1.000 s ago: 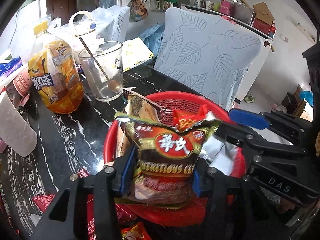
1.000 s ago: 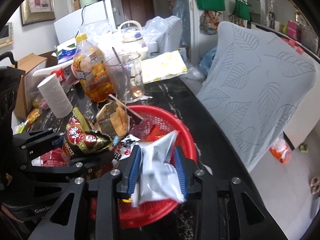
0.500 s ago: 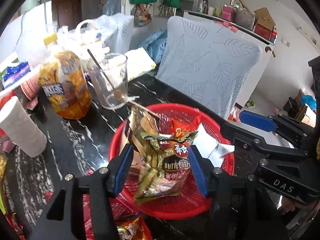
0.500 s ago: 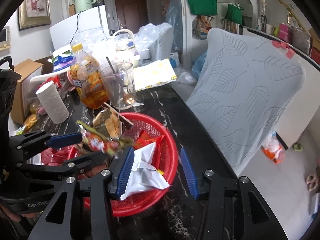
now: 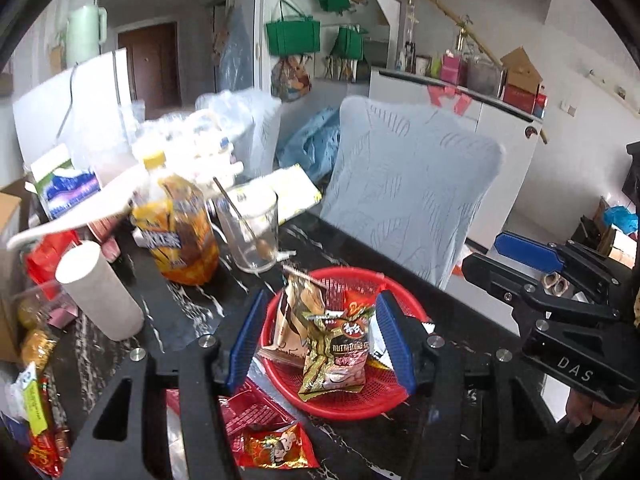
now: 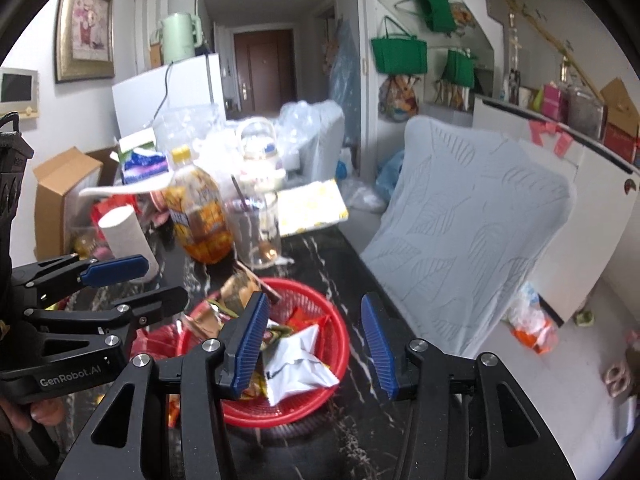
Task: Organize snacks
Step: 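Withdraw both tools from the basket back over the table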
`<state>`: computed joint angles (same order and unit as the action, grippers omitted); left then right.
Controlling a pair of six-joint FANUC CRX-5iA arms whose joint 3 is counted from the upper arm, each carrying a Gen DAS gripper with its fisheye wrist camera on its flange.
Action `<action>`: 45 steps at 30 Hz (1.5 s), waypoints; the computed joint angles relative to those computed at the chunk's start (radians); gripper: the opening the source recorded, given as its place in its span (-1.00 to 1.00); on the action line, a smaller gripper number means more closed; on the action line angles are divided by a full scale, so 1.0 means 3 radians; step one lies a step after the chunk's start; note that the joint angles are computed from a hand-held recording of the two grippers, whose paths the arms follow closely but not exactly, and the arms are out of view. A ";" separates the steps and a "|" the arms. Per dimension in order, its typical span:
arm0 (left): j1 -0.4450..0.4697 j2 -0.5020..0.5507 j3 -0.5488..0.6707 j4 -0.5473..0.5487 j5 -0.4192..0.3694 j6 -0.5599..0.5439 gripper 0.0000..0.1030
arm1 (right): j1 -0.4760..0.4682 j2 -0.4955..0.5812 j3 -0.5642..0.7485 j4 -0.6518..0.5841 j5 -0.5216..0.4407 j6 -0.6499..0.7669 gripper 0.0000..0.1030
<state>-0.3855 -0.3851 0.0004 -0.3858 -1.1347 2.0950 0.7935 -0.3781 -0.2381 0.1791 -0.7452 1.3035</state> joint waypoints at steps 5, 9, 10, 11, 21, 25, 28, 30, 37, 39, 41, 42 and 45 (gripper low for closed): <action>-0.0383 -0.0089 0.0153 -0.0430 -0.0172 0.0242 0.10 | 0.0154 -0.0241 -0.0141 0.0322 0.0044 -0.0258 -0.01; -0.0816 -0.0151 0.0238 -0.0862 -0.0344 0.0531 0.58 | 0.0303 -0.0490 -0.0325 0.0634 0.0054 -0.0521 0.07; -0.0949 -0.0161 0.0259 -0.0996 -0.0402 0.0608 0.58 | 0.0343 -0.0545 -0.0363 0.0704 0.0036 -0.0587 0.07; -0.1040 -0.0162 0.0279 -0.1079 -0.0456 0.0646 0.58 | 0.0388 -0.0602 -0.0400 0.0772 0.0007 -0.0661 0.07; -0.1784 -0.0226 0.0335 -0.1524 -0.0930 0.0940 0.59 | 0.0893 -0.1111 -0.0782 0.1357 -0.0292 -0.1260 0.44; -0.2090 -0.0244 0.0320 -0.1675 -0.1142 0.1100 0.59 | 0.1202 -0.1313 -0.0961 0.1678 -0.0486 -0.1570 0.54; -0.2225 -0.0281 0.0274 -0.1697 -0.1226 0.1196 0.59 | 0.1408 -0.1435 -0.1062 0.1817 -0.0626 -0.1745 0.60; -0.2284 -0.0299 0.0236 -0.1692 -0.1272 0.1226 0.59 | 0.1575 -0.1528 -0.1147 0.1921 -0.0747 -0.1893 0.61; -0.2429 -0.0381 0.0062 -0.1615 -0.1410 0.1395 0.59 | 0.1988 -0.1723 -0.1306 0.1904 -0.1081 -0.2119 0.61; -0.2369 -0.0432 -0.0011 -0.1513 -0.1378 0.1423 0.59 | 0.2087 -0.1764 -0.1346 0.1869 -0.1151 -0.2176 0.61; -0.2349 -0.0467 -0.0068 -0.1470 -0.1381 0.1470 0.59 | 0.2123 -0.1773 -0.1362 0.1818 -0.1177 -0.2183 0.61; -0.2346 -0.0482 -0.0100 -0.1457 -0.1396 0.1509 0.59 | 0.2160 -0.1777 -0.1375 0.1802 -0.1200 -0.2198 0.61; -0.2292 -0.0542 -0.0193 -0.1388 -0.1398 0.1571 0.59 | 0.2226 -0.1783 -0.1411 0.1758 -0.1216 -0.2214 0.61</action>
<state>-1.0732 -0.5476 -0.0574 -0.8022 -1.5542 2.5664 1.4612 -0.9130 -0.6613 0.7066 -1.1100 0.6393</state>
